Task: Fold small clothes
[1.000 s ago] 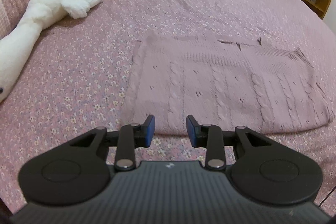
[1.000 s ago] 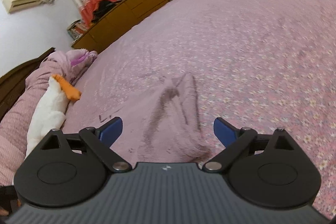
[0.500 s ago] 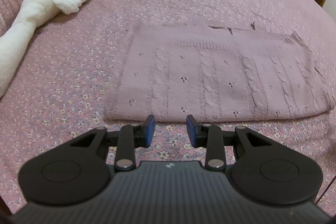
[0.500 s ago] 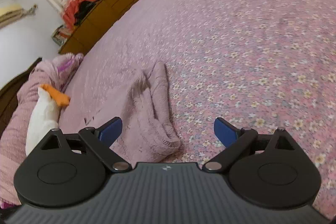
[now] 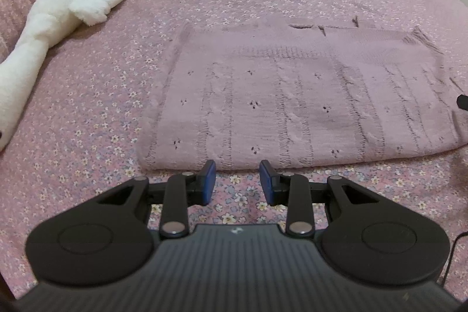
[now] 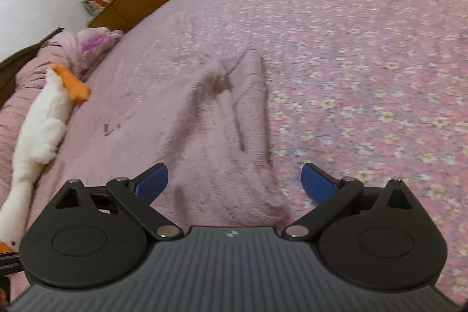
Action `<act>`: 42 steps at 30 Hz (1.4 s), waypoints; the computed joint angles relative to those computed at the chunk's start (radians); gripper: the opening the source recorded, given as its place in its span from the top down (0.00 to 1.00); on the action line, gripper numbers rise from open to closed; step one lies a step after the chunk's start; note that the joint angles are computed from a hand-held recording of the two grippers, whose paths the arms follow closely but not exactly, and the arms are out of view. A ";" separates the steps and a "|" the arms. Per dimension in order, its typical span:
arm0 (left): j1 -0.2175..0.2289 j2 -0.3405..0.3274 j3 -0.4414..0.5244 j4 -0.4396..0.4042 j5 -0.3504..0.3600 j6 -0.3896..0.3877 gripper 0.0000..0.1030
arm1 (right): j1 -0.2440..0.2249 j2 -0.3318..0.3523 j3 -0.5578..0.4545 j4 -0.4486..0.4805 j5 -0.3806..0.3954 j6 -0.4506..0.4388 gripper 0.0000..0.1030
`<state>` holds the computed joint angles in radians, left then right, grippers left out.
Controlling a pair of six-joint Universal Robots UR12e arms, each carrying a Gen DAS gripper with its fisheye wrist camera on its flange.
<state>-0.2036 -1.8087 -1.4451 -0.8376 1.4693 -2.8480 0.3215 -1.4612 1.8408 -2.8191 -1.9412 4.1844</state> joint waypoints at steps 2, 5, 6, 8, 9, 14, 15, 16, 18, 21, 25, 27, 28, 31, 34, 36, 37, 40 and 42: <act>0.001 -0.005 0.005 -0.012 -0.002 -0.008 0.66 | -0.009 0.005 0.012 -0.059 0.028 0.006 0.01; 0.003 -0.010 0.008 -0.026 -0.009 -0.009 0.66 | -0.019 0.016 0.014 -0.109 0.070 -0.006 0.01; 0.003 -0.011 0.009 -0.027 -0.009 -0.008 0.66 | -0.021 0.022 0.008 -0.110 0.077 -0.027 0.01; 0.002 -0.012 0.009 -0.030 -0.008 -0.006 0.66 | -0.022 0.034 -0.006 -0.108 0.081 -0.065 0.03; 0.002 -0.013 0.010 -0.033 -0.008 -0.005 0.66 | -0.021 0.040 -0.012 -0.108 0.077 -0.078 0.11; 0.003 -0.017 0.013 -0.050 -0.004 -0.004 0.66 | -0.017 0.044 -0.014 -0.117 0.053 -0.051 0.55; 0.003 -0.017 0.014 -0.052 -0.003 -0.002 0.66 | -0.020 0.043 -0.005 -0.149 0.063 -0.036 0.56; 0.003 -0.018 0.014 -0.054 -0.003 -0.001 0.66 | -0.024 0.042 0.002 -0.175 0.075 -0.026 0.56; 0.003 -0.018 0.014 -0.054 -0.003 0.003 0.66 | -0.034 0.038 0.015 -0.192 0.099 -0.005 0.51; 0.003 -0.020 0.017 -0.056 -0.005 0.001 0.66 | -0.043 0.039 0.017 -0.189 0.129 0.012 0.42; 0.008 -0.022 0.025 -0.076 -0.026 -0.010 0.66 | -0.039 0.051 0.001 -0.176 0.123 -0.032 0.39; 0.010 -0.023 0.029 -0.087 -0.035 -0.015 0.66 | -0.041 0.058 -0.007 -0.177 0.123 -0.045 0.37; 0.010 -0.022 0.029 -0.089 -0.036 -0.014 0.66 | -0.041 0.061 -0.009 -0.178 0.124 -0.045 0.37; 0.009 -0.017 0.024 -0.078 -0.032 0.001 0.66 | -0.044 0.064 -0.012 -0.180 0.130 -0.044 0.40; 0.010 -0.016 0.028 -0.081 -0.023 -0.002 0.66 | -0.039 0.061 -0.017 -0.147 0.104 -0.037 0.57; 0.014 -0.017 0.034 -0.090 -0.026 -0.007 0.66 | -0.038 0.060 -0.014 -0.165 0.100 -0.026 0.63; 0.016 -0.017 0.037 -0.093 -0.024 -0.009 0.66 | -0.036 0.060 -0.013 -0.177 0.094 -0.031 0.63; 0.022 -0.017 0.042 -0.086 -0.020 -0.012 0.66 | -0.031 0.059 -0.006 -0.243 0.090 -0.036 0.65; 0.028 -0.018 0.047 -0.084 -0.018 -0.014 0.66 | -0.028 0.059 -0.008 -0.273 0.087 -0.046 0.66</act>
